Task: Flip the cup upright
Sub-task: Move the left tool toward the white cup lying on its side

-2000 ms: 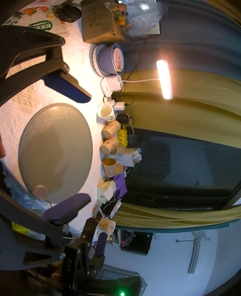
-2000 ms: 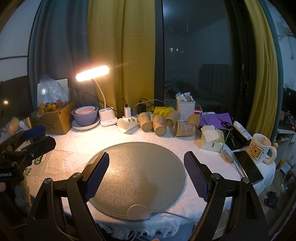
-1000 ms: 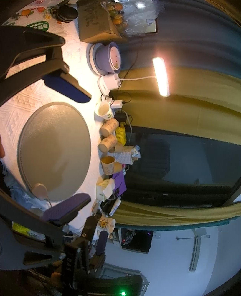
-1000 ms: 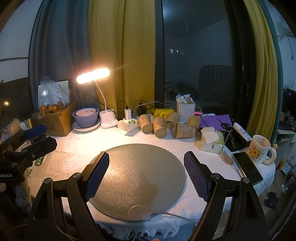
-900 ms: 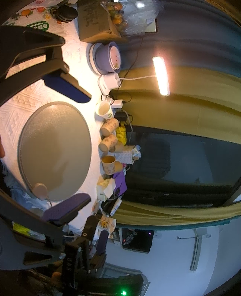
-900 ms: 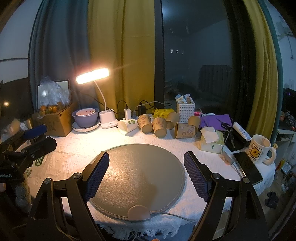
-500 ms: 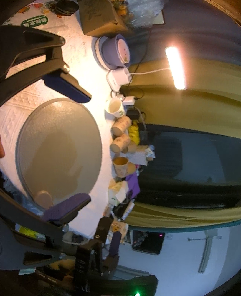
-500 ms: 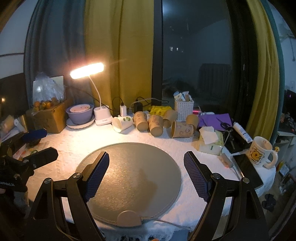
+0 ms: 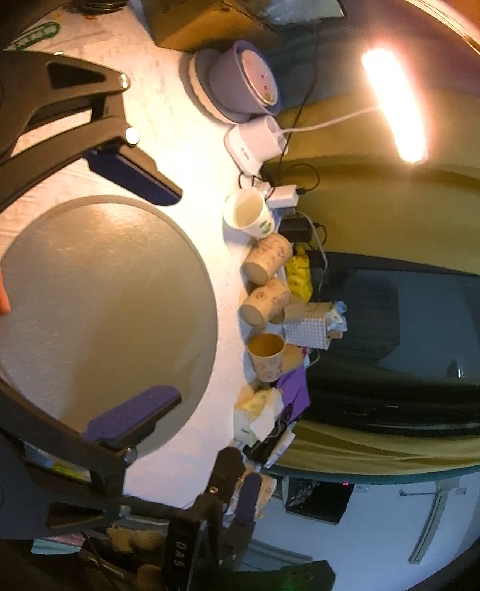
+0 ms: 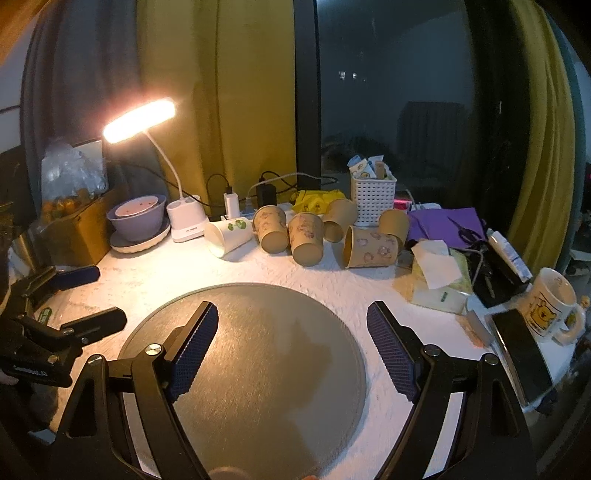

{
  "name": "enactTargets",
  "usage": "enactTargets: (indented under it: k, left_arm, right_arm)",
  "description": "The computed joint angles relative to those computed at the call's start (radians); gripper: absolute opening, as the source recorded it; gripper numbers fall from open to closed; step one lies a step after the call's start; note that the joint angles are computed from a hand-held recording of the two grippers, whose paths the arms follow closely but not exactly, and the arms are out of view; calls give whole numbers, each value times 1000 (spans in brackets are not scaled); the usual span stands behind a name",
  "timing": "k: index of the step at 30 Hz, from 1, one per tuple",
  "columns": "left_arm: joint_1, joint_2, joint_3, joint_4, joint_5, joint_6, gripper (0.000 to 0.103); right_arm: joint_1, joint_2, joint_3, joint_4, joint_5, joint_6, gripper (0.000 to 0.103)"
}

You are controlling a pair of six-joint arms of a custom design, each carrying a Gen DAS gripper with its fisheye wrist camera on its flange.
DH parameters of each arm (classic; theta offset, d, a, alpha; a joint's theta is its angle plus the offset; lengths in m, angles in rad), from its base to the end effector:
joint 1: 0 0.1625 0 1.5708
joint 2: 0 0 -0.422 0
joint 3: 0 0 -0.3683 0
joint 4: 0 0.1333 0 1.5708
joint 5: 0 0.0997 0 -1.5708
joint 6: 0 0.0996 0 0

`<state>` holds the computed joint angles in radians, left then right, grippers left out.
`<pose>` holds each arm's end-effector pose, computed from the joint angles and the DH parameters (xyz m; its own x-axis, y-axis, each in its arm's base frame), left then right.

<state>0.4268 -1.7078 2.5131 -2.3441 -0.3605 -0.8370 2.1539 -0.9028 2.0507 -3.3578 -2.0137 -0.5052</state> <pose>-0.1758 -0.3287 0.2767 -0.7552 -0.0839 -0.6501 0.5211 0.5247 -0.6731 0.3764 -0.4061 0.1452 -0.5693 -0.5729 0.5897 -0.8199 0.4488 -0.3555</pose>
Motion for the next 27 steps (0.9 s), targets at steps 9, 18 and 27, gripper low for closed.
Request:
enactTargets:
  k: [9, 18, 27]
  left_arm:
    - [161, 166, -69, -396, -46, 341, 99]
    - [317, 276, -182, -586, -72, 555, 99]
    - [443, 357, -288, -709, -92, 692, 99]
  right_arm:
    - [-45, 80, -128, 70, 30, -11, 85]
    - [-87, 152, -255, 145, 64, -26, 85]
    - [-118, 237, -384, 238, 91, -7, 85]
